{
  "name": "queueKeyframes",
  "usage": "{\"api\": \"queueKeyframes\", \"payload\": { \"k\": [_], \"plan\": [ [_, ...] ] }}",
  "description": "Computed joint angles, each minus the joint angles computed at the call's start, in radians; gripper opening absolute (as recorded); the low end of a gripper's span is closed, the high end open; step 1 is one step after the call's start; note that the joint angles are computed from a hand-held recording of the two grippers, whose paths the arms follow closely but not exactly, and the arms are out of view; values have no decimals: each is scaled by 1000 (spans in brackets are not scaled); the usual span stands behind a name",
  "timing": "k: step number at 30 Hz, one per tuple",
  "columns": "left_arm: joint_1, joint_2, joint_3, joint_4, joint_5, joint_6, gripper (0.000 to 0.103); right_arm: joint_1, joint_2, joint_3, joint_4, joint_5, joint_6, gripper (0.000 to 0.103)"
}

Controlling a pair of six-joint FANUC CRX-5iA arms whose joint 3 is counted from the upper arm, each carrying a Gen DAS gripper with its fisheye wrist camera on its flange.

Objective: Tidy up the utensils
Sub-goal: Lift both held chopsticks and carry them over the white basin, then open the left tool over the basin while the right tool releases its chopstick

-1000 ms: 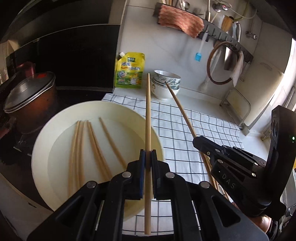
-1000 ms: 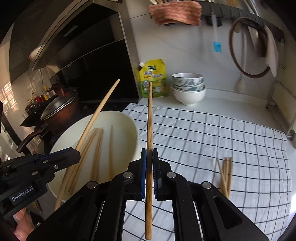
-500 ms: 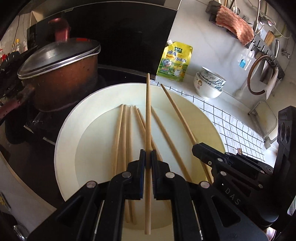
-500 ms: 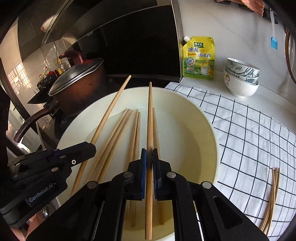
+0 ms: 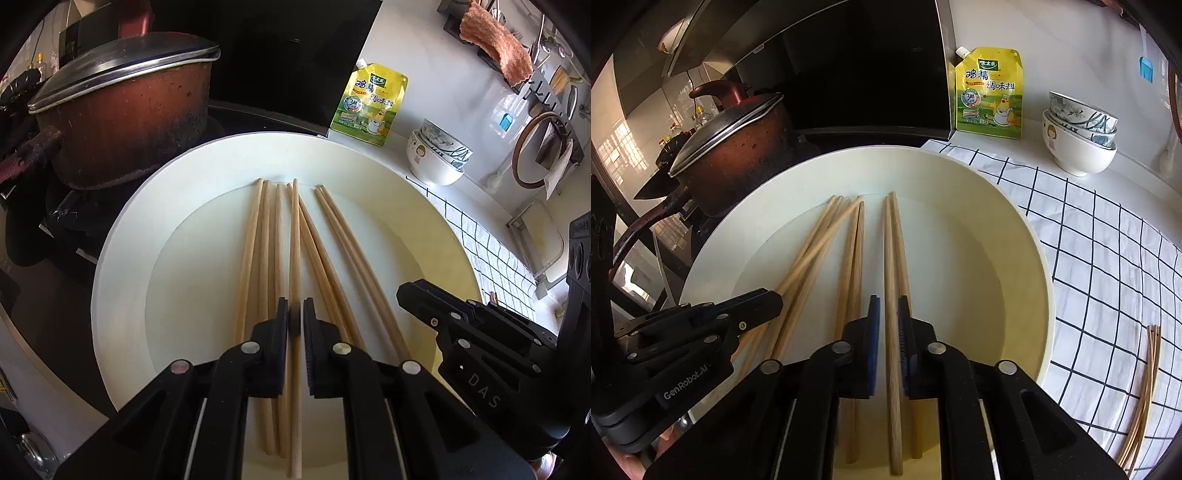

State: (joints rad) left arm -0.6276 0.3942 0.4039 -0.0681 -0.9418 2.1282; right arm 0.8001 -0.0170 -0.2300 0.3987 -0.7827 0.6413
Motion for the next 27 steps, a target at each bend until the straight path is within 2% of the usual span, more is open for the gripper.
{"api": "queueKeyframes", "payload": {
  "k": [2,4,19,23,27],
  "plan": [
    [-2,-4,-3,-6,2,7,31,0,-7,-6,7,3,-7,21],
    [-10,-11,-3,-29,6,24,50,2,-17,-15,14,7,-15,21],
    [-56,-30,21,-110,-43,92,51,26,-129,-133,114,43,-147,21],
    [-82,-35,32,-142,-55,116,56,39,-188,-189,166,52,-202,26],
    [-109,-29,54,-162,-71,120,56,51,-240,-237,202,29,-251,26]
  ]
}}
